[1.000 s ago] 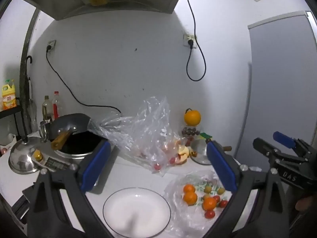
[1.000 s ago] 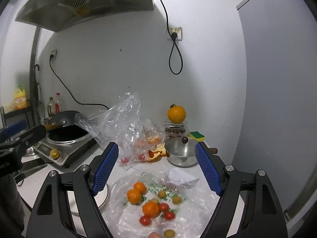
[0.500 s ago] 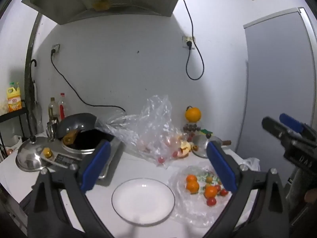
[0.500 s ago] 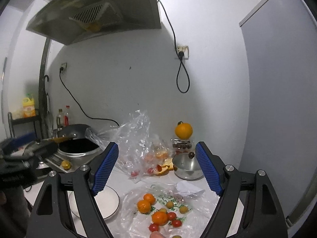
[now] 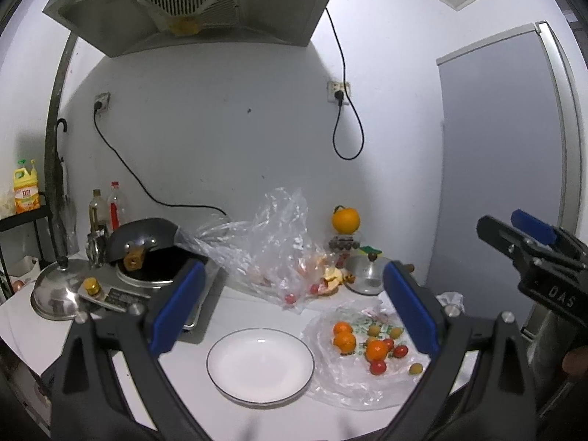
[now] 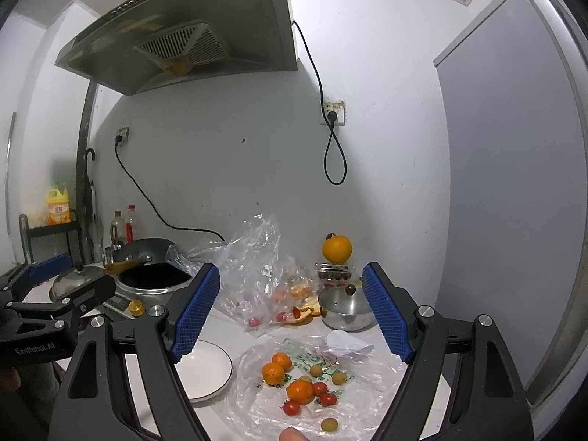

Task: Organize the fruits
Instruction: 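Move both grippers toward the fruit on the plastic bag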

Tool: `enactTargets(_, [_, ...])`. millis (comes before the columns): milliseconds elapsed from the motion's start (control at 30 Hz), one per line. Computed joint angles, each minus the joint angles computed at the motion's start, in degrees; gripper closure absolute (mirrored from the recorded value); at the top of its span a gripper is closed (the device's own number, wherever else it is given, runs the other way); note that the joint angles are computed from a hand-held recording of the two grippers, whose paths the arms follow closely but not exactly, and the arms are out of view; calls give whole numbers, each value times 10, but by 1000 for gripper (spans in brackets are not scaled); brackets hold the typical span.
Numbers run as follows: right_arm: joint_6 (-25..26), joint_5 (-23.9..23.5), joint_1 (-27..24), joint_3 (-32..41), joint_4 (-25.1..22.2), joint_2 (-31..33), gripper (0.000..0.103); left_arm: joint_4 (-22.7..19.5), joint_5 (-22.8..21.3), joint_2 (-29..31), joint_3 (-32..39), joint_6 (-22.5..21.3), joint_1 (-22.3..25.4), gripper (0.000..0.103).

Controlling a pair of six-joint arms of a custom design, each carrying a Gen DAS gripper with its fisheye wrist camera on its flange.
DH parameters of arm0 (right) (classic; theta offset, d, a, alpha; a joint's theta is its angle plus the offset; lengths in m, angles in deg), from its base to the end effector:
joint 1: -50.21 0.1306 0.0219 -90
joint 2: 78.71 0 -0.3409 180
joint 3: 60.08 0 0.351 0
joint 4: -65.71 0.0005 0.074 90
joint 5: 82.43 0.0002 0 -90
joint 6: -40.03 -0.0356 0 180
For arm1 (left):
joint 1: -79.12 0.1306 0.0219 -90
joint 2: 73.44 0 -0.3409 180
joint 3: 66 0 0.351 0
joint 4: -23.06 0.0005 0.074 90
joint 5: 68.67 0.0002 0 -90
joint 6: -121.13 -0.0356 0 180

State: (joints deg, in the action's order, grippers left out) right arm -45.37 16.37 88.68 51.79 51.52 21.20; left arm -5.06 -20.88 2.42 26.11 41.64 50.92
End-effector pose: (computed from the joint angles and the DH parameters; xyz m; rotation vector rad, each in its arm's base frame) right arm 0.4210 0.3270 0.5347 -0.4816 1.5461 0.3336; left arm 0.3405 -0.1560 0.5386 -0.2566 1.7071 0.1567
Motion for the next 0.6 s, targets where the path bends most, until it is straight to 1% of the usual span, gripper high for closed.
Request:
enactTargets(100, [3, 3, 2, -3, -1, -2, 20, 3, 2, -3, -1, 5, 2, 5])
enactTargets(133, [4, 4, 3, -2, -2, -2, 20, 9, 4, -5, -5, 16, 2, 5])
enactTargets(167, [5, 5, 4, 0, -3, -1, 20, 7, 5, -2, -1, 11, 3, 5])
enactTargets(200, [6, 6, 5, 1, -5, 0, 20, 13, 4, -3, -3, 9, 4, 5])
enactTargets(267, [6, 5, 5, 2, -6, 1, 20, 11, 6, -2, -3, 12, 6, 5])
enactTargets(333, [6, 5, 5, 6, -10, 5, 20, 0, 17, 3, 2, 18, 11, 5])
enactTargets(400, [7, 0, 3, 13, -17, 11, 20, -34, 36, 16, 18, 29, 20, 5])
enactTargets(433, [8, 0, 3, 18, -21, 15, 20, -42, 45, 22, 23, 31, 24, 5])
enactTargets(600, [9, -10, -15, 30, -43, 35, 20, -57, 78, 60, 38, 37, 43, 5])
